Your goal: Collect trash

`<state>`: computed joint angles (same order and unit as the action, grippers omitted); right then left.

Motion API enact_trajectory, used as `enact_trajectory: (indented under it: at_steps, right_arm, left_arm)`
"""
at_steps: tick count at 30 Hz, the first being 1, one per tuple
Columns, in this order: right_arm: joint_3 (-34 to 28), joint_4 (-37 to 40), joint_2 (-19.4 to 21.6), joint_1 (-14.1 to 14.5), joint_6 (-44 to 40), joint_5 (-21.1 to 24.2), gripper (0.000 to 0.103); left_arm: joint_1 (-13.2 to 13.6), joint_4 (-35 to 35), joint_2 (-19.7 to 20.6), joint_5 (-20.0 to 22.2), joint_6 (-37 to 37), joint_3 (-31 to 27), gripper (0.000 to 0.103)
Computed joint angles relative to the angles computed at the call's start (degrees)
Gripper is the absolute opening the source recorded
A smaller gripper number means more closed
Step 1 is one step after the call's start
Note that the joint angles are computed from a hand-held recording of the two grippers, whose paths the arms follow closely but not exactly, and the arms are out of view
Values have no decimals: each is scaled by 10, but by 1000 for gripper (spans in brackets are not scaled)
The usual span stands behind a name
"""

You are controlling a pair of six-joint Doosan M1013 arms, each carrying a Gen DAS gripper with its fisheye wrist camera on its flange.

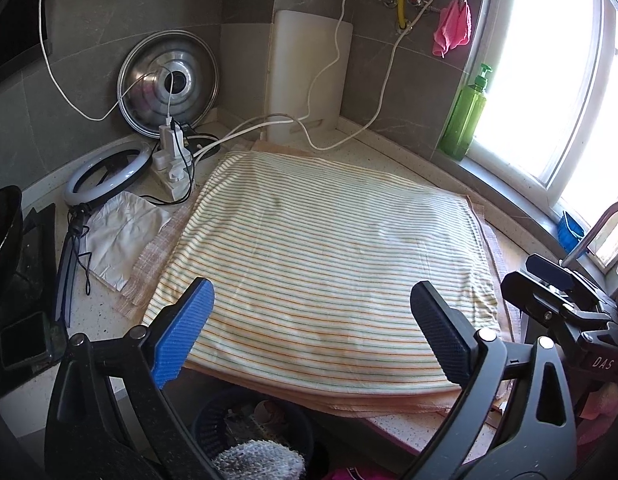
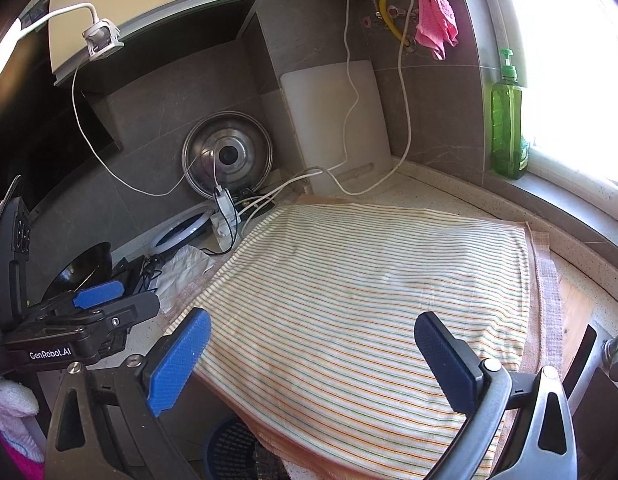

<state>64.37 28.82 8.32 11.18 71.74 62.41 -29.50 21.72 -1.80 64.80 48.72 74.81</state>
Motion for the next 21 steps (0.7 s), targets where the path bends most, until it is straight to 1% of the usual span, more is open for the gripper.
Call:
enact_trajectory:
  at_steps: [3,11,21]
  right_arm:
    - [1,1,-1,0,0,0,103]
    - [1,3,0,-2,0,2,103]
    - [0,-1,0,-3,4,5,103]
  left_arm:
    - [-5,8,2,10,-9,-5,101]
    - [-13,18,3,18,-27,-9,102]
    - [-13,20,3,22,-29,-10,102]
